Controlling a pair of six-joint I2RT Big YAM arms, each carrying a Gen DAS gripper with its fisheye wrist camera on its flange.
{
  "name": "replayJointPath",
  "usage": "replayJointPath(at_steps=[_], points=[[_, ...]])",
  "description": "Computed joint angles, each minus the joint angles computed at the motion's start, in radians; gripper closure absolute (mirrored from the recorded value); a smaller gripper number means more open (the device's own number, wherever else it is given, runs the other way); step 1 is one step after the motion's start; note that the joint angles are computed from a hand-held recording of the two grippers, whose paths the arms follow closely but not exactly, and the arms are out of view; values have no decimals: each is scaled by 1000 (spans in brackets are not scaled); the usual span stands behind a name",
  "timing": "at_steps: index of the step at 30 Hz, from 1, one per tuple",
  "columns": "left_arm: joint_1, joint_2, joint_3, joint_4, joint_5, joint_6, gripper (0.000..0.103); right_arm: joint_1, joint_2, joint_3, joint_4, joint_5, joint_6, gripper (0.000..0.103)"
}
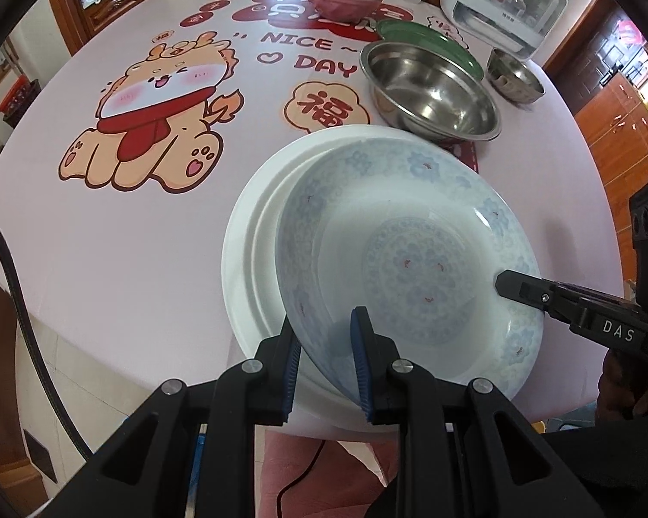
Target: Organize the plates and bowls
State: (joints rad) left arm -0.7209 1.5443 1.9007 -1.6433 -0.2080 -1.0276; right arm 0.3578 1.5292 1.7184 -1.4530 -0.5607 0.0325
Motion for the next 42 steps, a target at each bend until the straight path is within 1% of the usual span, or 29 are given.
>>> replayJointPath(at_steps=[7, 11, 14, 19, 25, 31, 34, 37, 38, 40, 41, 42], points=[[26, -6, -39, 28, 44, 39, 82, 22, 4, -8, 19, 48, 48, 90], [38, -9, -50, 44, 49, 54, 82, 32, -1, -15, 47, 70, 67, 90], [47, -5, -54, 41, 51, 64, 82, 40, -1, -16, 55, 84, 75, 90], [58, -3, -64, 37, 64, 77, 82, 68, -6, -15, 63, 160, 70, 89], [57, -3, -67, 41, 67, 105, 82, 75, -13, -24, 79, 191, 96, 88], [59, -11, -79, 56, 74, 106, 81, 95, -4, -6, 64, 234, 101, 86], [61, -8, -72, 44, 83, 114, 80, 100, 4, 8, 47, 251, 108, 86], [66, -9, -65, 37, 95, 133, 78, 103, 13, 22, 30, 261, 124, 86], [67, -11, -62, 34, 91, 140, 75, 105, 15, 26, 26, 266, 128, 86], [70, -20, -58, 39, 81, 161, 72, 108, 21, 37, 14, 275, 135, 83], [71, -23, -55, 41, 75, 172, 71, 109, 21, 39, 14, 279, 140, 77], [72, -27, -54, 42, 71, 178, 71, 111, 16, 37, 26, 282, 148, 74]])
